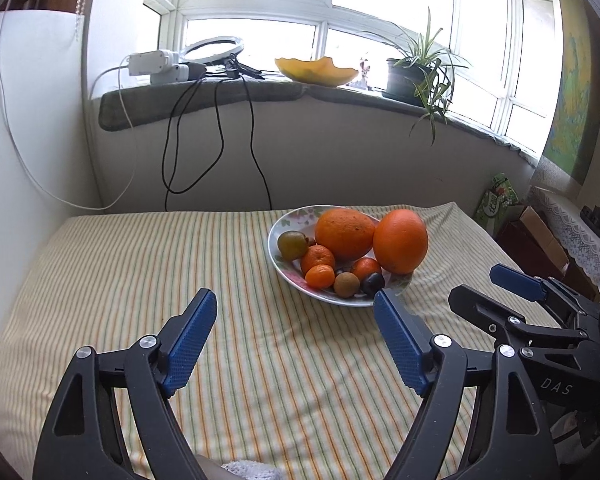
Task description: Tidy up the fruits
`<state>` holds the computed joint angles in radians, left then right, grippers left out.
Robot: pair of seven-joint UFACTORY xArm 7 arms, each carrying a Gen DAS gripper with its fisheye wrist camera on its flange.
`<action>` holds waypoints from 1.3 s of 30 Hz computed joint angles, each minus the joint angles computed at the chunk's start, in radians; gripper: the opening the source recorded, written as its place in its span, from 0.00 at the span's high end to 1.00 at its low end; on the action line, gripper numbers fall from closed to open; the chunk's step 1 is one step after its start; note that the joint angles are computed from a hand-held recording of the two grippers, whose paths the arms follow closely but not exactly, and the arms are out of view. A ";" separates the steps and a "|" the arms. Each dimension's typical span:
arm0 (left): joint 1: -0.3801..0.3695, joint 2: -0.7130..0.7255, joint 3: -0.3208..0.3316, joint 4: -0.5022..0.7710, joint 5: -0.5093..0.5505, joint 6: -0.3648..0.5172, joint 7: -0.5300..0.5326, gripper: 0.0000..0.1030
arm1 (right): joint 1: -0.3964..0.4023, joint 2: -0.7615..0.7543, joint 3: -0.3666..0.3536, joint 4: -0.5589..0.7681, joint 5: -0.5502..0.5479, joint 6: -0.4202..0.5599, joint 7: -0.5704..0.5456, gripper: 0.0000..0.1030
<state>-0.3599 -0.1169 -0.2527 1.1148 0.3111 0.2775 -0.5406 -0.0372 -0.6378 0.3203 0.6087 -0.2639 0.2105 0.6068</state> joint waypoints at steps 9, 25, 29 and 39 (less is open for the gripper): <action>0.002 -0.010 0.001 -0.005 -0.008 0.000 0.005 0.21 | 0.003 -0.002 -0.001 0.001 -0.002 0.003 0.004 0.19; 0.008 -0.015 -0.009 -0.009 0.016 0.000 -0.015 0.21 | 0.008 -0.001 -0.002 0.000 0.000 0.004 0.002 0.19; 0.008 -0.016 -0.009 -0.009 0.018 0.004 -0.016 0.21 | 0.008 0.000 -0.002 0.001 0.000 0.004 0.001 0.19; 0.008 -0.015 -0.009 -0.005 0.025 0.009 -0.023 0.21 | 0.007 0.002 -0.001 -0.002 -0.001 0.003 0.002 0.19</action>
<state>-0.3514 -0.1319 -0.2620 1.1102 0.3358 0.2864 -0.5639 -0.0301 -0.6361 0.3193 0.6066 -0.2652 0.2138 0.6086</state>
